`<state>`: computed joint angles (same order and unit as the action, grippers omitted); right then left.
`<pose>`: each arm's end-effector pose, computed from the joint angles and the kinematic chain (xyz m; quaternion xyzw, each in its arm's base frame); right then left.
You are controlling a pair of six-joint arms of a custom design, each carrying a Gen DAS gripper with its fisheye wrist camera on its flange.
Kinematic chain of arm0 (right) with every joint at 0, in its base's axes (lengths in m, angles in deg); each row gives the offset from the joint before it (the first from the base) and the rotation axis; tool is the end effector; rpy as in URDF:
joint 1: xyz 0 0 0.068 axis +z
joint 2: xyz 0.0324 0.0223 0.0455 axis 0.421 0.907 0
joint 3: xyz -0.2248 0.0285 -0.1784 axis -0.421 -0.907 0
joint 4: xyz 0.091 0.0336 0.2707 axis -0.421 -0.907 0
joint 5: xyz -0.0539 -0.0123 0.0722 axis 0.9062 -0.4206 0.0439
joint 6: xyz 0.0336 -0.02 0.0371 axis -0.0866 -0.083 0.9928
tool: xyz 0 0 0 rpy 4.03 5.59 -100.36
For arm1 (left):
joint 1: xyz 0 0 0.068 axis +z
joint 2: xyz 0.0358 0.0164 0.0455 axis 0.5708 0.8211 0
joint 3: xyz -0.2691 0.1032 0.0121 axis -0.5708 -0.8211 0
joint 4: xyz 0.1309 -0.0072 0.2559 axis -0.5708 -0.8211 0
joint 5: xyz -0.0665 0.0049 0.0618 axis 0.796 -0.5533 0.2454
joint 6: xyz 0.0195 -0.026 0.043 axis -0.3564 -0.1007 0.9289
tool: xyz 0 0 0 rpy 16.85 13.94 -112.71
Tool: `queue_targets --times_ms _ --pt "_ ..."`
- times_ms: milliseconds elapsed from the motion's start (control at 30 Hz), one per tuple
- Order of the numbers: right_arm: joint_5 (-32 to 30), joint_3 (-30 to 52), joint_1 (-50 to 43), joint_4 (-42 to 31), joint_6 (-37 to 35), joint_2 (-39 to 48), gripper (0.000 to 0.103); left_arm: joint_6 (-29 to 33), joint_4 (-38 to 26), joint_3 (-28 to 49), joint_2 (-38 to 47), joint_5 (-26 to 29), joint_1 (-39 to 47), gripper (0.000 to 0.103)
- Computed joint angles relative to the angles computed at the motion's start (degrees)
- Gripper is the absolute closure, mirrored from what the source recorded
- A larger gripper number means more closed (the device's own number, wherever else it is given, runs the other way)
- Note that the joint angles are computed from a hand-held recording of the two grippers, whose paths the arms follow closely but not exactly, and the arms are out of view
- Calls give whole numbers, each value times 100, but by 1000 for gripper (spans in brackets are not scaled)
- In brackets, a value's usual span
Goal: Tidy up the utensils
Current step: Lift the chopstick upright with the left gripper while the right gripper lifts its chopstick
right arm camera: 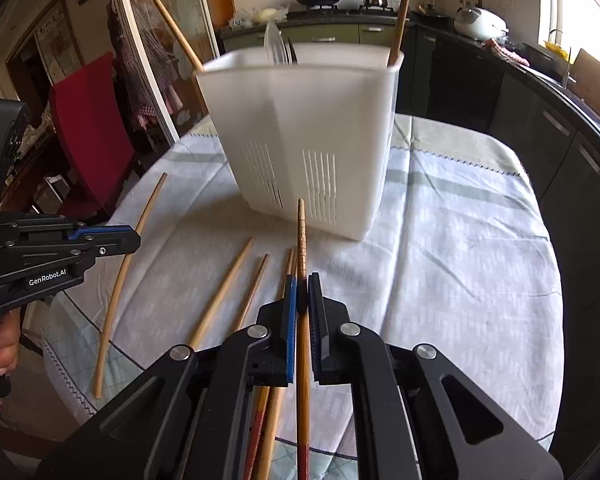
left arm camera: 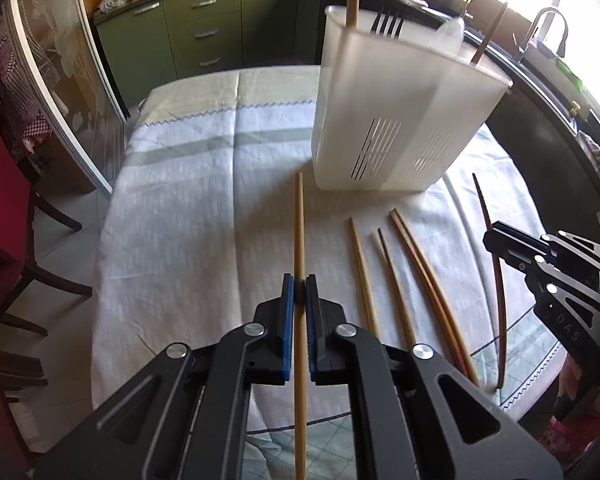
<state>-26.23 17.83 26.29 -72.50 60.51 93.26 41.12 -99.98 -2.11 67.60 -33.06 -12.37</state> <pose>0.1941 0.0168 0.2526 -0.1870 0.9232 0.1276 0.3106 0.1760 -0.1753 0.2625 0.0223 0.9674 -0.0458 0.2481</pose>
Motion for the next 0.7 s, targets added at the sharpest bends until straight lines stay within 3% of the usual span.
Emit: queue_targets --times_ms 267,400,700 --pt "-1112 561 -1091 -883 -474 -1027 96 -382 -651 361 -775 -810 -775 97" --pt "-1278 701 -1328 -1314 -694 -1346 96 -597 -917 582 -854 -1202 -1259 98" --pt "-1691 707 -1901 -1567 -1082 -1380 96 -856 -1220 865 -882 -1679 -1897 98"
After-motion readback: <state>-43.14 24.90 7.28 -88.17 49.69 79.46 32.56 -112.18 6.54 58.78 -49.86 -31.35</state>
